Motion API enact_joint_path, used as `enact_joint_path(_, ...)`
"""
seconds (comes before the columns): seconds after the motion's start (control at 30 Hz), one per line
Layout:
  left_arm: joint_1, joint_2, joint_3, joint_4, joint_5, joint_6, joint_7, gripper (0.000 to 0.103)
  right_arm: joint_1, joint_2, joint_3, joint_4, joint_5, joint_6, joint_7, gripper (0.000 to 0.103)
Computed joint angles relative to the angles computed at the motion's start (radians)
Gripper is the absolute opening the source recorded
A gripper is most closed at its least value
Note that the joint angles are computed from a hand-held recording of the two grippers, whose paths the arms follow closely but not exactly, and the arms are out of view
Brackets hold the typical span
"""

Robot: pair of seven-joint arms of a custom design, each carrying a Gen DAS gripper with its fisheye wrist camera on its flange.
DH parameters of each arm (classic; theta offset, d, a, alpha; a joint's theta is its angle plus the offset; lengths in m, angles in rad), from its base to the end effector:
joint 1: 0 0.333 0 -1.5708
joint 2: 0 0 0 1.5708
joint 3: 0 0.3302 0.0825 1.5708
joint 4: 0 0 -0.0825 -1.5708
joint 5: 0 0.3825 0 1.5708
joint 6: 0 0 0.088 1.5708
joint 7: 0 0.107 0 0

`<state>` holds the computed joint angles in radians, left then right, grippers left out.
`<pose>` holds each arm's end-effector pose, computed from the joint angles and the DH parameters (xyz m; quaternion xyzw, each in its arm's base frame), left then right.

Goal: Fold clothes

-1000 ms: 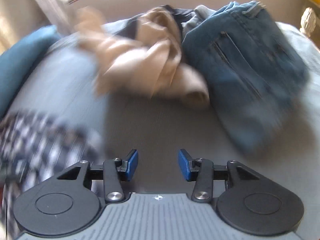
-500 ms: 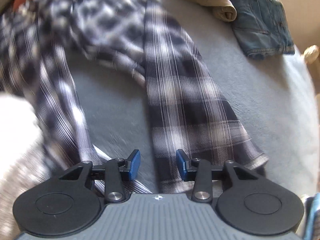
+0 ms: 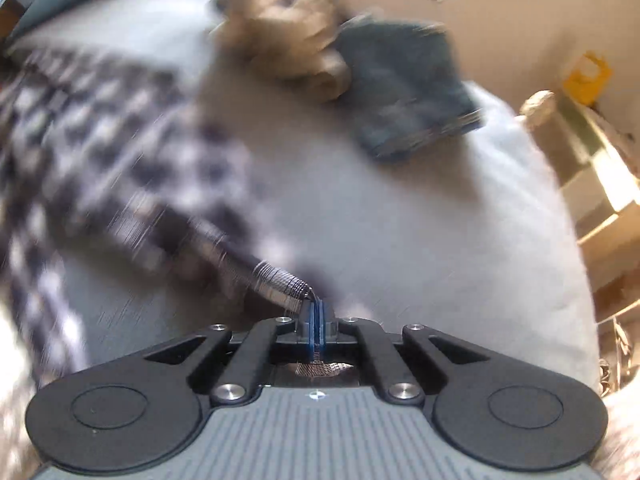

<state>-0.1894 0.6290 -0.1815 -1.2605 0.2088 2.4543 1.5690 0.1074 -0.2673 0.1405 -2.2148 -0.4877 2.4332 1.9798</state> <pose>0.7417 -0.2439 0.4720 -0.5191 0.8055 -0.2110 0.1927 0.4903 0.1286 0.5547 -0.7167 0.6228 -0.2934 0.1109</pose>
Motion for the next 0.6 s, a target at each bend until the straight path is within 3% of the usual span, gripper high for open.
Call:
enact_joint_path(0.23,-0.006,0.026,-0.004,0.046,-0.002,-0.018,0.016,0.051,-0.059,0.226,-0.085,0.249,-0.115,0.041,0.043,0.001)
enact_joint_path(0.43,-0.014,0.054,0.005,0.089,0.000,-0.042,0.012,0.051,-0.029,0.442,-0.182,0.471,-0.016,-0.026,-0.084,0.001)
enact_joint_path(0.6,-0.018,0.074,0.006,0.123,0.005,-0.072,0.033,0.051,0.001,0.556,-0.229,0.568,0.070,-0.099,-0.151,0.001)
